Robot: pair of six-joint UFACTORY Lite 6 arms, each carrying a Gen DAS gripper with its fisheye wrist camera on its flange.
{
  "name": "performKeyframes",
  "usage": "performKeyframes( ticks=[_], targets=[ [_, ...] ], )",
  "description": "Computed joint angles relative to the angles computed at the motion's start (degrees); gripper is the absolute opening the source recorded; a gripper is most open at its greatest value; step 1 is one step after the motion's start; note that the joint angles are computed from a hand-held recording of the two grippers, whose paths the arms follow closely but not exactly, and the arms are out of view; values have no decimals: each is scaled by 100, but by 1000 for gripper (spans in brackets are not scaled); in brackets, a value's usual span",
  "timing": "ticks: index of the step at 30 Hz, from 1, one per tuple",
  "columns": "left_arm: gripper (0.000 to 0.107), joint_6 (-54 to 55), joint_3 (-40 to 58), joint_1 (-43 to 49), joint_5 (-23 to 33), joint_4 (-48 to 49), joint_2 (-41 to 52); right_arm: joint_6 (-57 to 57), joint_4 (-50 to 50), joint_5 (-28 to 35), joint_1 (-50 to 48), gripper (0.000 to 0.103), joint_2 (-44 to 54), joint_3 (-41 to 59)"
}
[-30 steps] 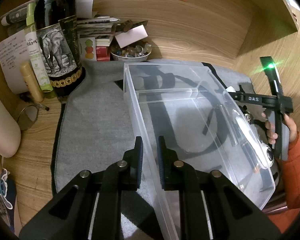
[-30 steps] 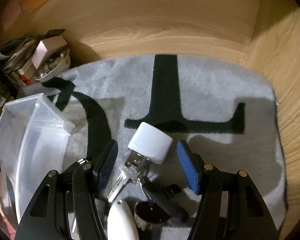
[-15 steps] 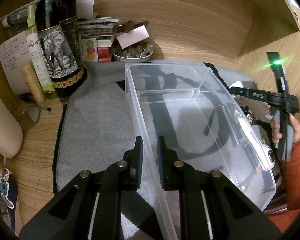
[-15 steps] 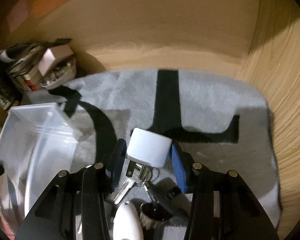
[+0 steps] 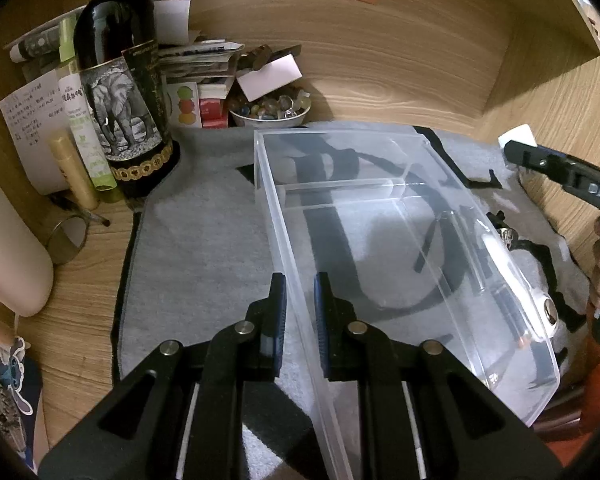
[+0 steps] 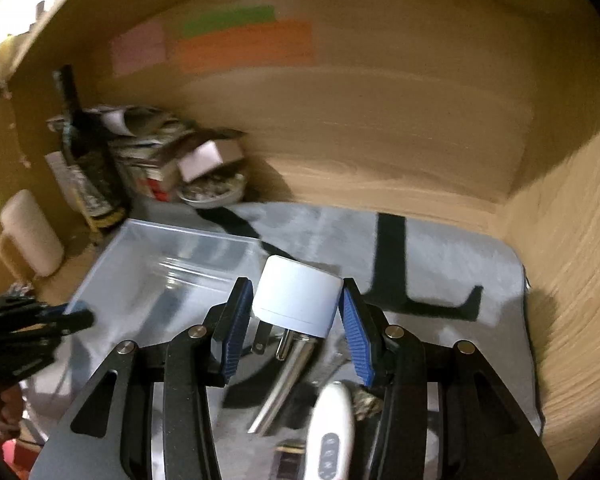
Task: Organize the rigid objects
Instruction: 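Carry the white plug adapter with the right gripper into the clear box and release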
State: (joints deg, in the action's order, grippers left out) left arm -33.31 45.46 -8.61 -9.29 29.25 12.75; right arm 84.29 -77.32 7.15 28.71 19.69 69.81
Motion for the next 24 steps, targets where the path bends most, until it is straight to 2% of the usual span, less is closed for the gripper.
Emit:
performKeyframes(
  ticks=[5, 14, 18, 21, 24],
  targets=[
    [15, 324, -15, -17, -25, -291, -2, -689, 641, 8, 324, 41, 25, 105],
    [15, -46, -66, 56, -158, 113, -17, -4339, 4077, 175, 794, 41, 862, 998],
    [15, 287, -83, 24, -165, -217, -26, -6048, 5598, 498, 848, 41, 1369, 1593],
    [15, 636, -103, -13, -170, -569, -37, -7013, 6400, 851, 845, 41, 1731, 2053],
    [15, 730, -108, -22, -183, -660, -32, -7359, 6625, 1073, 875, 41, 1952, 2318]
  ],
)
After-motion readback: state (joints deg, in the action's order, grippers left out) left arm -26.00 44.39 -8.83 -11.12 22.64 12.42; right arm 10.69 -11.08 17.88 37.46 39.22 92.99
